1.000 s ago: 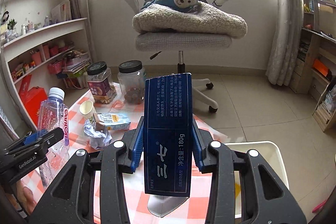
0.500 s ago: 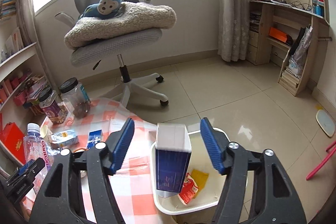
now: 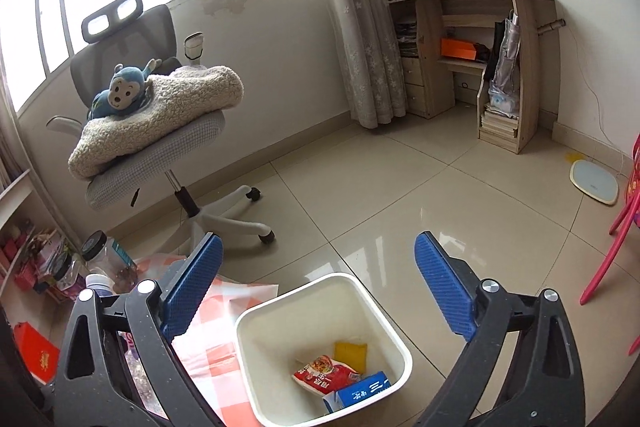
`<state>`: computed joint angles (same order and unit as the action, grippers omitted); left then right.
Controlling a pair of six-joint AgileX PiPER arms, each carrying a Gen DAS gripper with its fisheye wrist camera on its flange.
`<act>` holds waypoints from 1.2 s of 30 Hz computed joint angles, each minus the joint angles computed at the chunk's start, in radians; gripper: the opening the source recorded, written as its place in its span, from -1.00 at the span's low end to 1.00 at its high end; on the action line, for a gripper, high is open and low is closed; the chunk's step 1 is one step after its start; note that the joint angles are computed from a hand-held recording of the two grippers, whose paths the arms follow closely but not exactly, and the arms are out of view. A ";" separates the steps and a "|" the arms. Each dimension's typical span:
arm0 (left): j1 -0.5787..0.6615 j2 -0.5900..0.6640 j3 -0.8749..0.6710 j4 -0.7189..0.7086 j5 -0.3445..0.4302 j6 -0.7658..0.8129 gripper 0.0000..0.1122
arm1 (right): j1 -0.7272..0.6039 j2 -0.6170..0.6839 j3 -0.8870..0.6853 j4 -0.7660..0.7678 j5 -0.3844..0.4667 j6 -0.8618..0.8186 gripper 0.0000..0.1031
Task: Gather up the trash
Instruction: 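Carry the bottle and blue box to the bin and release both, then grasp the crumpled foil with the left gripper while the right gripper grasps the tissue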
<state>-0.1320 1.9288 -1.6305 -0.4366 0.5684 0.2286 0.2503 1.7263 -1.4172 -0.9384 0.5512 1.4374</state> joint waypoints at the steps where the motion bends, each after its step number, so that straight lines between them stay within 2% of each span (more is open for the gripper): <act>1: -0.016 0.013 -0.023 0.013 0.011 -0.014 0.00 | -0.008 -0.005 0.004 -0.012 -0.001 0.019 0.81; 6: -0.089 0.085 -0.138 0.064 0.056 -0.079 0.00 | -0.040 -0.033 0.035 -0.071 0.013 0.095 0.82; 11: -0.131 0.178 -0.296 0.055 0.143 -0.096 0.02 | -0.059 -0.049 0.054 -0.113 0.027 0.144 0.82; 13: -0.139 0.199 -0.340 0.057 0.167 -0.107 0.33 | -0.062 -0.048 0.054 -0.115 0.034 0.146 0.83; 15: -0.144 0.200 -0.351 0.064 0.165 -0.110 0.35 | -0.057 -0.045 0.051 -0.130 0.053 0.156 0.84; 17: -0.151 0.191 -0.345 0.118 0.144 -0.135 0.35 | -0.043 -0.040 0.047 -0.152 0.079 0.166 0.86; 20: -0.172 0.156 -0.295 0.294 0.073 -0.222 0.36 | -0.015 -0.018 0.021 -0.165 0.120 0.150 0.86; 22: -0.170 0.130 -0.251 0.363 0.027 -0.255 0.49 | 0.013 0.006 -0.005 -0.173 0.155 0.132 0.86; 30: -0.124 0.019 -0.057 0.648 -0.176 -0.451 0.65 | 0.132 0.118 -0.135 -0.209 0.265 0.028 0.86; 36: -0.035 0.007 -0.020 0.630 -0.211 -0.429 0.67 | 0.198 0.225 -0.283 -0.150 0.314 -0.101 0.86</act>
